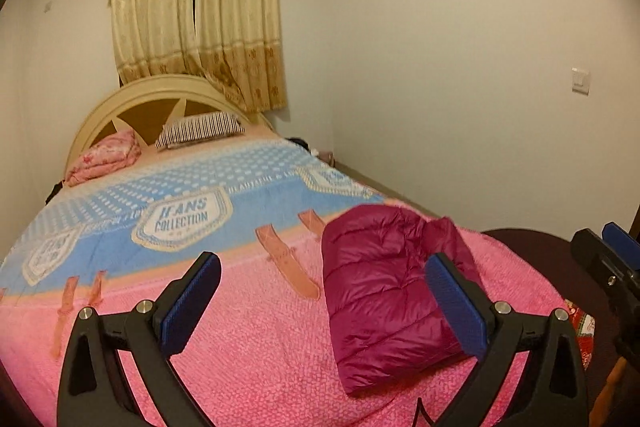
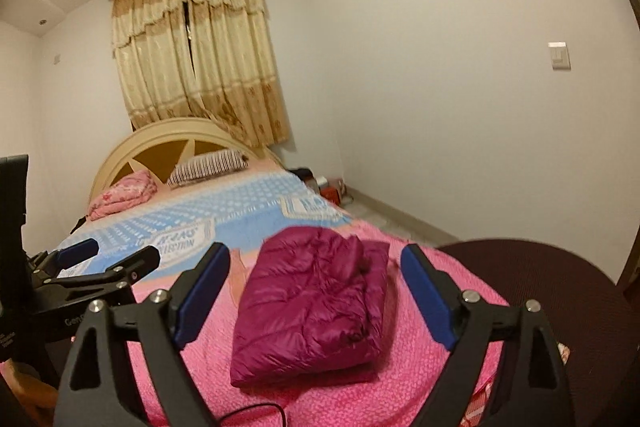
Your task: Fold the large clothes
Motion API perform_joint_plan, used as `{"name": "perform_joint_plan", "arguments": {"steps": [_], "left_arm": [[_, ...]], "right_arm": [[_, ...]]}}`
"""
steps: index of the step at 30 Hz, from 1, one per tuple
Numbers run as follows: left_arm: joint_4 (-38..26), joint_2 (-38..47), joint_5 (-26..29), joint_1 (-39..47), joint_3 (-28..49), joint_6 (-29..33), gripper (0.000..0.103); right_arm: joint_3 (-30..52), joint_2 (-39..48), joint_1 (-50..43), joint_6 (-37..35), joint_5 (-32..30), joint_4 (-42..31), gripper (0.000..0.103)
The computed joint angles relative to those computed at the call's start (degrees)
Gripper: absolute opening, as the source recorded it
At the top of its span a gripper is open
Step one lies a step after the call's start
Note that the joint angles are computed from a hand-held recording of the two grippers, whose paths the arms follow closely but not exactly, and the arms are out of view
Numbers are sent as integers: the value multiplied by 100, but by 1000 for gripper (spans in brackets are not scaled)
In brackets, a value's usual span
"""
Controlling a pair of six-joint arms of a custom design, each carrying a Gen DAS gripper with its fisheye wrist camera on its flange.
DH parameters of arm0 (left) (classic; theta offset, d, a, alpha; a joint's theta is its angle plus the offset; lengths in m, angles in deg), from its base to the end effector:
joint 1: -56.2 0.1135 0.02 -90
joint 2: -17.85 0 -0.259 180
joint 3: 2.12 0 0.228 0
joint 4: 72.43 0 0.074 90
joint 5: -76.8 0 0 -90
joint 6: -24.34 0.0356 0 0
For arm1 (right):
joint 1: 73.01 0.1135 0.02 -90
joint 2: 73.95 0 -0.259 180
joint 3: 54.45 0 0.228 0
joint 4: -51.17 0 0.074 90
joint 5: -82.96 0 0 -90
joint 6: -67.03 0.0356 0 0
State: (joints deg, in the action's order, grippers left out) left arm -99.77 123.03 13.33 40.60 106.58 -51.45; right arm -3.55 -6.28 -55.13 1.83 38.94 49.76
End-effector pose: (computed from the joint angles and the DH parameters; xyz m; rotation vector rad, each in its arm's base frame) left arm 0.3928 -0.1262 0.3347 0.7901 1.8051 -0.4745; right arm 0.2303 0.0474 0.2565 0.6297 1.6809 -0.2259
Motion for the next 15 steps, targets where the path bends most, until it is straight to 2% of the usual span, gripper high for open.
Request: {"name": "perform_joint_plan", "arguments": {"steps": [9, 15], "left_arm": [[687, -322, -156, 40, -503, -91, 102], [779, -342, -85, 52, -541, -101, 102]], "right_arm": [[-33, 80, 128, -162, 267, 322, 92], [0, 98, 26, 27, 131, 215, 92]]}}
